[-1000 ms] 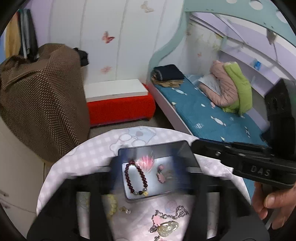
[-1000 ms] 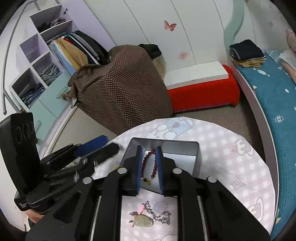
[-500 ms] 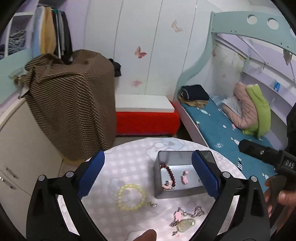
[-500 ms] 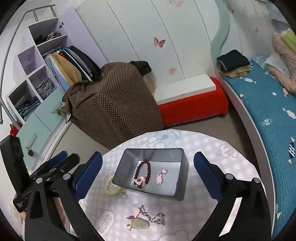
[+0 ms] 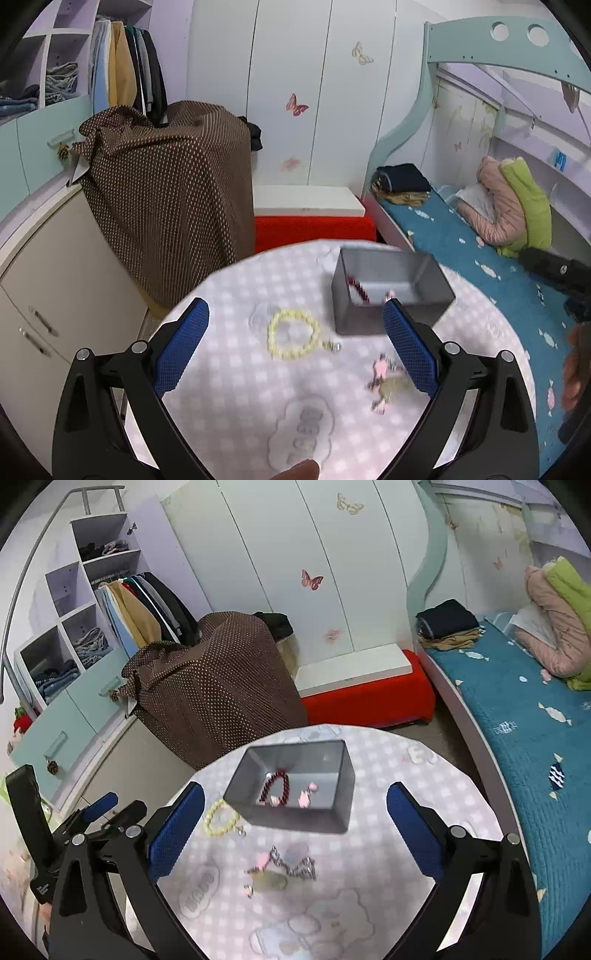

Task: Organize jewelry
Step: 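Withdraw both grippers from the box toward the remaining jewelry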

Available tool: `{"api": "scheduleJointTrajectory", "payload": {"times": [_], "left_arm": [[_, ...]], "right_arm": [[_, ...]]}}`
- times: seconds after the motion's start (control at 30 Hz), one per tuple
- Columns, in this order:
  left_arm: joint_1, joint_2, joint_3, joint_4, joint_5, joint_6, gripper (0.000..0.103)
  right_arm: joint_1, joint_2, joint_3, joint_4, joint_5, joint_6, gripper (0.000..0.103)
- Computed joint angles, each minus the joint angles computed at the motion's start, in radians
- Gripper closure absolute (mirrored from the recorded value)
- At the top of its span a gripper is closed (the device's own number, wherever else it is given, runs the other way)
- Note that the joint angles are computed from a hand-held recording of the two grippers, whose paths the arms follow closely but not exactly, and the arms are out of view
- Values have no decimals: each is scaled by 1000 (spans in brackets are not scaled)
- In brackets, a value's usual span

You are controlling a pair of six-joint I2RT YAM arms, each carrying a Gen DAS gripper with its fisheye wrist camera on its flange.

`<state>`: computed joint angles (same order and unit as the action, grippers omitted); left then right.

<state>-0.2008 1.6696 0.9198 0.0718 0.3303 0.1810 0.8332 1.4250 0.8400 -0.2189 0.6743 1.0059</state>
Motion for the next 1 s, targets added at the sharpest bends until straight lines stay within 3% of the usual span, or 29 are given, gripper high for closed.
{"api": "scheduleJointTrajectory", "payload": {"times": [0.3, 0.47, 1.0], "left_arm": [[23, -39, -160, 61, 9, 24, 8], [18, -41, -228, 94, 0, 23, 8], [-126, 115, -192, 134, -105, 58, 8]], "right_arm": [[168, 94, 43, -194, 131, 233, 8], [215, 196, 80, -268, 121, 331, 8], [180, 230, 5, -146, 22, 310, 8]]}}
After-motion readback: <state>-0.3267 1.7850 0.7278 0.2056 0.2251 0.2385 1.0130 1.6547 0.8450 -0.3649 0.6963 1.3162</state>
